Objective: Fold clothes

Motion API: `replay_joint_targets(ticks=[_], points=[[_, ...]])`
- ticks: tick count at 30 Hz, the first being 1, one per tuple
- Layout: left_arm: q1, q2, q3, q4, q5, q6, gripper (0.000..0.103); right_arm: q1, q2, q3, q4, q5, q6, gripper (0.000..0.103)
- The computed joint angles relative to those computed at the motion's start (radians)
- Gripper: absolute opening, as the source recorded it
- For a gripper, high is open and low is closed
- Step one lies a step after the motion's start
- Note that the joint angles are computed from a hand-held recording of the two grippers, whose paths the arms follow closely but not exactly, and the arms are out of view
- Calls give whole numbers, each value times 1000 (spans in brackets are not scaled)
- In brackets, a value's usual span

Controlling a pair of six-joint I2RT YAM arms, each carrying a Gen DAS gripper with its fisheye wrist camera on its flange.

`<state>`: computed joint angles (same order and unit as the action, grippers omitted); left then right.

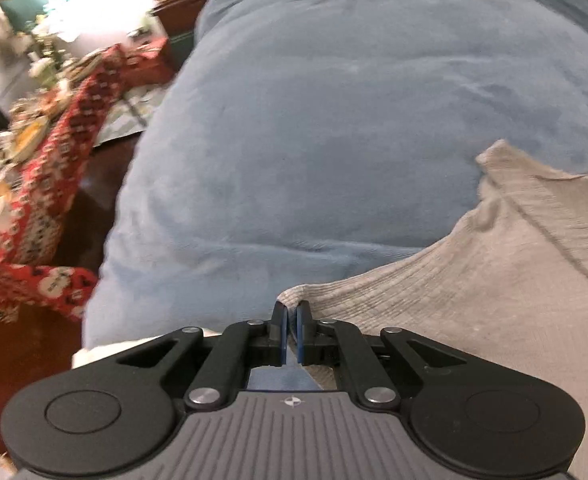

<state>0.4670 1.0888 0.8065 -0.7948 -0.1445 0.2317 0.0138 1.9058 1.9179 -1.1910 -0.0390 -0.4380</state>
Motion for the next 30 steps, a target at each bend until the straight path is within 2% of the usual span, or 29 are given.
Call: replay_joint_targets(ticks=[6, 9, 13, 16, 19, 25, 30], points=[[-26, -56, -44, -15, -80, -137, 5, 2, -7, -30, 17, -8, -10, 29], [-74, 23, -59, -14, -89, -192, 6, -2, 6, -30, 22, -11, 3, 29], [-154, 83, -73, 42, -169, -166, 14, -2, 9, -31, 36, -28, 17, 30], [-137, 105, -48, 42, -155, -161, 15, 1, 27, -3, 38, -74, 13, 30], [-117, 95, -21, 29, -132, -176, 28, 25, 88, 76, 26, -129, 1, 30], [-145, 89, 50, -6, -88, -186, 28, 90, 248, 252, 1, -222, 11, 29], [-207, 154, 105, 42, -62, -151, 29, 130, 380, 412, -50, -225, 17, 28]])
